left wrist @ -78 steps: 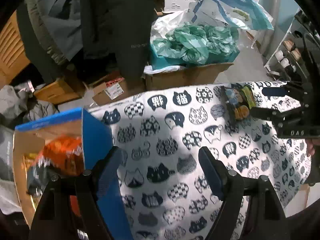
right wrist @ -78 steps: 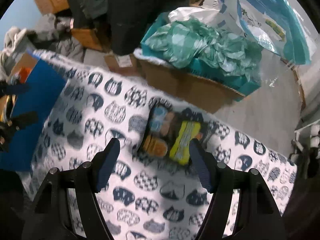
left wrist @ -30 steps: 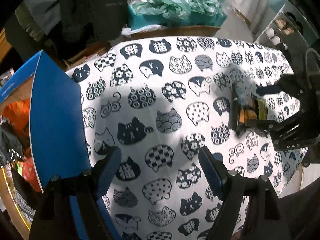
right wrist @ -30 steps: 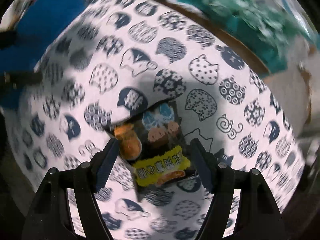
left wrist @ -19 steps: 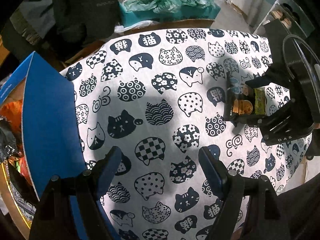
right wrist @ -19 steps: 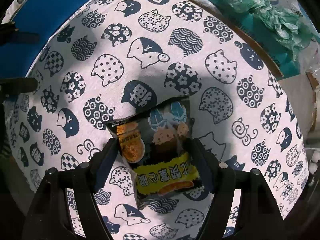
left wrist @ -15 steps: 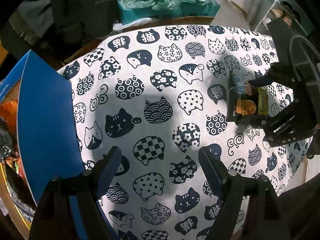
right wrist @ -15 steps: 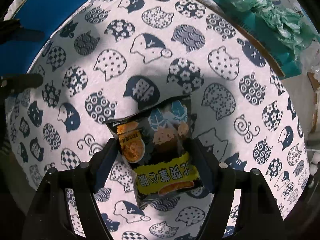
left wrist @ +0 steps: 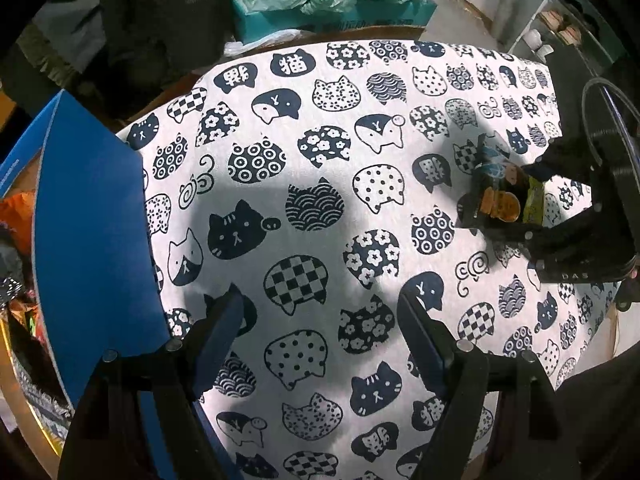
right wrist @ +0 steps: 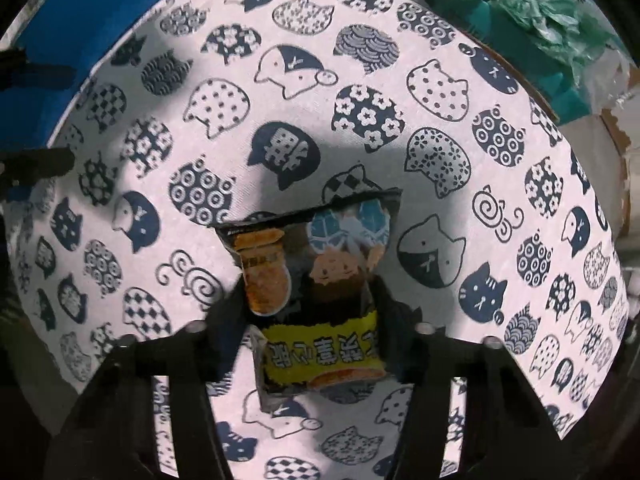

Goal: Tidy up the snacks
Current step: 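Carry the black-and-yellow chip bag over the cardboard box with the right tool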

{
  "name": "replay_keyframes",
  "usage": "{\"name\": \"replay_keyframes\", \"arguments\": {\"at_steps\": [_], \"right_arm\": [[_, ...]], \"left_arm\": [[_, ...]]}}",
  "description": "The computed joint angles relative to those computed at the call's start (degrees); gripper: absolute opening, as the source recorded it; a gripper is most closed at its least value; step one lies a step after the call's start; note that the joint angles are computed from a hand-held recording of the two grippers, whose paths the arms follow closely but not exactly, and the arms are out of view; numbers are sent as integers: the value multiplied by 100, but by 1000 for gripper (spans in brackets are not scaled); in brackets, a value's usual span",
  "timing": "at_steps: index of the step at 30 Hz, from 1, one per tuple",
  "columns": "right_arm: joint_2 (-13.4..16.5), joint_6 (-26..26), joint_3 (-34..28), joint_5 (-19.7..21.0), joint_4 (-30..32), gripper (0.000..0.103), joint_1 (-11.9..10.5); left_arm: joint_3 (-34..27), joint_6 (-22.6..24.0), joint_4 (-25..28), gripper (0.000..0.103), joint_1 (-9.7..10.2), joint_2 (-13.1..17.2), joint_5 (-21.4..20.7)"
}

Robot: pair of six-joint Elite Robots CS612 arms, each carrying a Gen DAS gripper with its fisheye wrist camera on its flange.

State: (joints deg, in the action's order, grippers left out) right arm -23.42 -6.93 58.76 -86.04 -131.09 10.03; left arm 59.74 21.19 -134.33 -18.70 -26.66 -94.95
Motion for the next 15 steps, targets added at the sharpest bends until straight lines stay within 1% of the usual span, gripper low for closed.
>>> {"name": "replay_keyframes", "arguments": {"at_steps": [2,6,12,15], "right_arm": [[-83,132,120,29,-57,52,17],[-196,198,323,-12,-196,52,56],[-418,451,654,-65,-460,52,119],[-528,566,768,-81,-625,52,155]], "left_arm": [[115,40,-119,81,5,-74,-17],[373,163,-429,81,4,-228,64],[647,394,-731,81,21,-397,125],[889,538,-1034,81,16,-535,210]]}}
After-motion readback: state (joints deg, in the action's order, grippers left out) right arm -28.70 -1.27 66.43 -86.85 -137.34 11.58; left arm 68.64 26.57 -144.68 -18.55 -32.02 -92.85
